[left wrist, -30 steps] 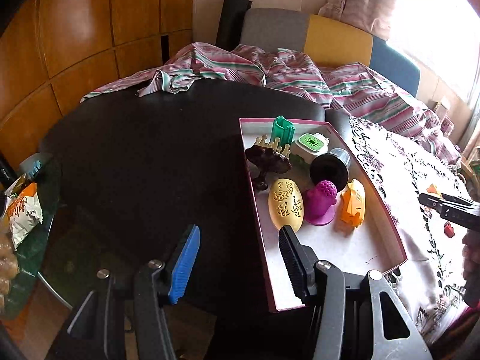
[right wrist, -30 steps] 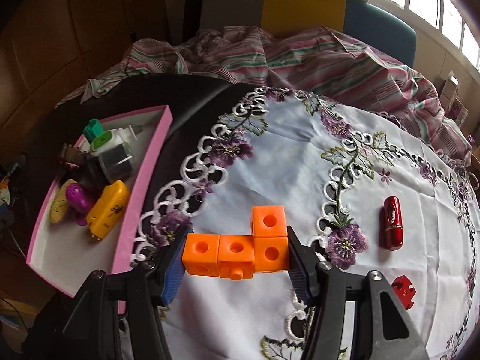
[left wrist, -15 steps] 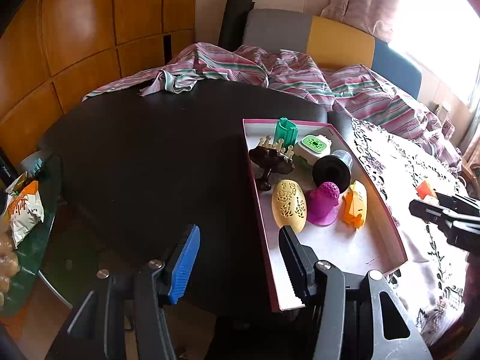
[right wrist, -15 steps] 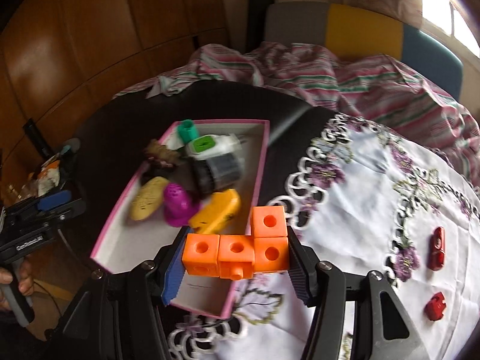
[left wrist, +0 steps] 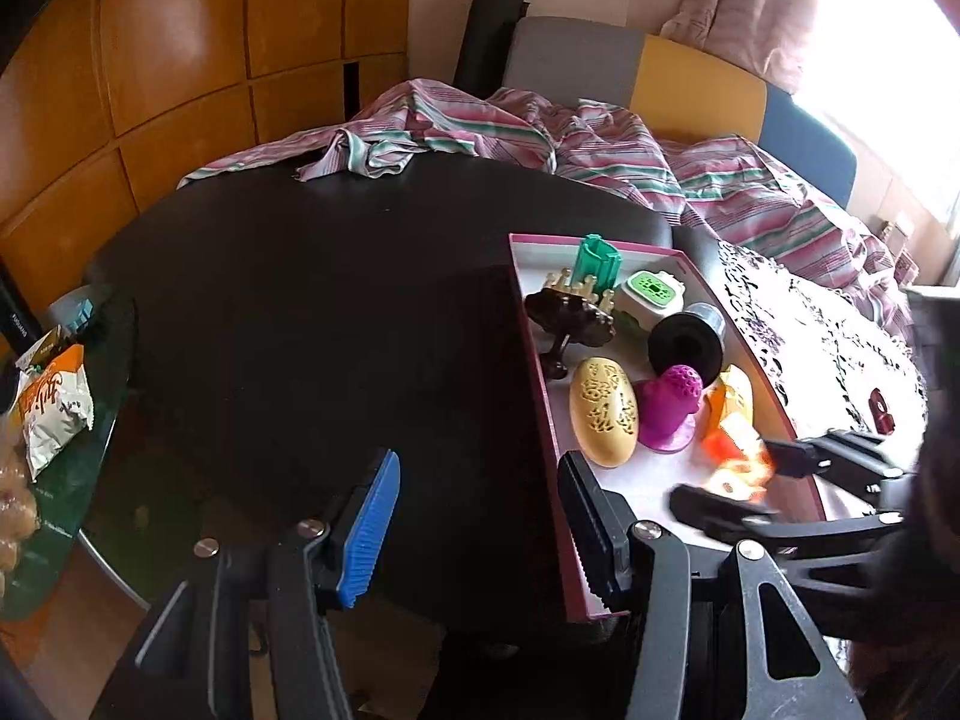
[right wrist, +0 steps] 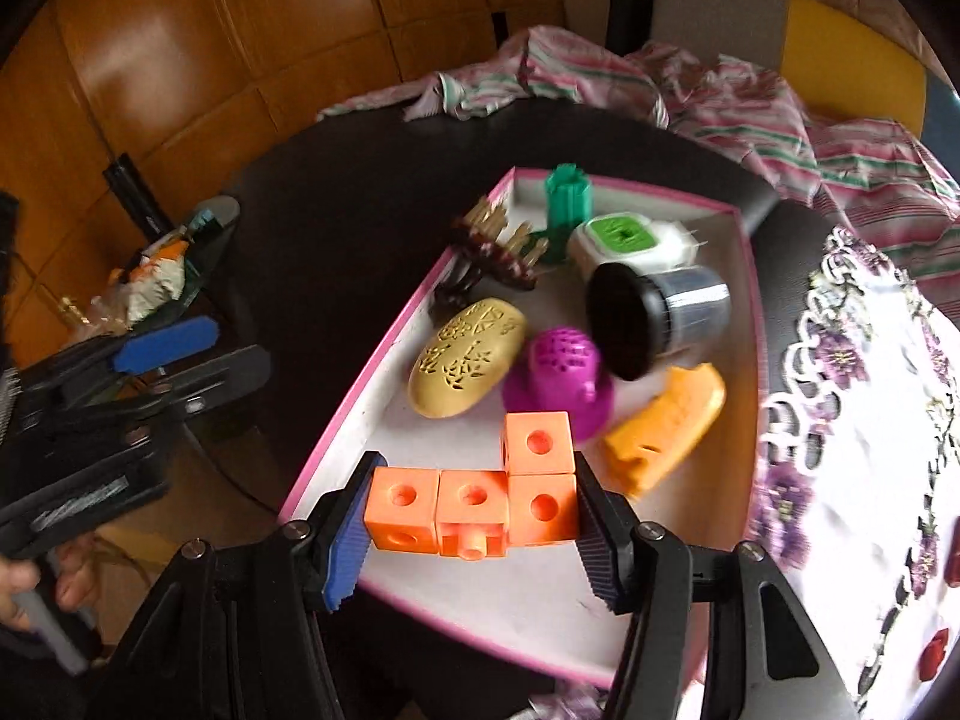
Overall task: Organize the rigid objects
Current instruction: 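Carry the orange linked cubes over the tray with the right gripper, then lower the orange cubes into the tray and open the right gripper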
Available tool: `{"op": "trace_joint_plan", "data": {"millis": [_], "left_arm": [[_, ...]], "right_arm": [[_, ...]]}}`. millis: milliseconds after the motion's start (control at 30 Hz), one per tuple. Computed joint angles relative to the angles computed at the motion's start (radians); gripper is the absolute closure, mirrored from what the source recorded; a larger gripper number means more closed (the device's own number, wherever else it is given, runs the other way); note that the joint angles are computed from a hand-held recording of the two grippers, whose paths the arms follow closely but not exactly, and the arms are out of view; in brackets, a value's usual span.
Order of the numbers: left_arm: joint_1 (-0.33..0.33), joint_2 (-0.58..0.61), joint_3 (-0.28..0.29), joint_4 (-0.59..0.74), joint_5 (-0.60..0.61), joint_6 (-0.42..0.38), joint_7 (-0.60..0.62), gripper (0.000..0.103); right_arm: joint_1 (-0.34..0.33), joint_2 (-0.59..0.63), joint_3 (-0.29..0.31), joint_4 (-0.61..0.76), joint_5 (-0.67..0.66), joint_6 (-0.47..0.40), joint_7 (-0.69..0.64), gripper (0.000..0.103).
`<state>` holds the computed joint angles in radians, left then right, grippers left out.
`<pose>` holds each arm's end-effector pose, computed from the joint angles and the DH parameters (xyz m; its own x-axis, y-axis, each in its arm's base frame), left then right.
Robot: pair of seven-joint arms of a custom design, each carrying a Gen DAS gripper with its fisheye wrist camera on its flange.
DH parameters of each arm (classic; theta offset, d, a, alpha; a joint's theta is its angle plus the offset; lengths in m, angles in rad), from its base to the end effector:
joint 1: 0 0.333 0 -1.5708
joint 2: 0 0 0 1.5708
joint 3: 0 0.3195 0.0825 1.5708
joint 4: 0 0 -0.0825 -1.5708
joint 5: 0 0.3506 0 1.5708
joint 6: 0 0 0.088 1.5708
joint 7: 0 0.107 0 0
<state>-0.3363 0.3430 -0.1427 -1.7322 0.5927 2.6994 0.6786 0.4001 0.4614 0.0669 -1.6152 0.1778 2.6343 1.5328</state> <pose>0.5850 -0.3115 0.4714 -0.0529 -0.9947 0.0879 -0.7610 -0.0168 -0.6485 0.6251 0.3012 0.4405 0.3893 -0.9063 -0.1644 -0.8151 -0.2559 -0.5197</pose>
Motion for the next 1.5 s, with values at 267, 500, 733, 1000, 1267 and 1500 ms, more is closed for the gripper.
{"op": "trace_joint_plan", "data": {"millis": [267,500,733,1000,1267,1500], "left_arm": [[0.013,-0.002,0.007,-0.013,-0.002,-0.015,-0.016,0.047],[0.015,0.005,0.007,-0.009,0.002,-0.021,-0.018,0.047],[0.014,0.001,0.007,-0.013,0.007,-0.021,-0.021,0.047],[0.013,-0.007,0.008,-0.019,0.016,-0.023,-0.028,0.047],[0.013,-0.014,0.008,-0.027,0.026,-0.019,-0.036,0.046],[0.015,-0.017,0.006,-0.034,0.027,-0.014,-0.041,0.044]], "right_arm": [[0.087,0.133,-0.073,0.168,-0.128,-0.069,0.153,0.043],[0.104,0.171,-0.09,0.226,-0.205,-0.088,0.219,0.043],[0.068,0.151,-0.058,0.186,-0.158,-0.042,0.19,0.042],[0.076,0.168,-0.068,0.206,-0.161,-0.037,0.191,0.042],[0.06,0.132,-0.051,0.146,-0.125,0.005,0.187,0.041],[0.059,0.042,-0.056,0.008,-0.111,0.095,0.179,0.035]]}}
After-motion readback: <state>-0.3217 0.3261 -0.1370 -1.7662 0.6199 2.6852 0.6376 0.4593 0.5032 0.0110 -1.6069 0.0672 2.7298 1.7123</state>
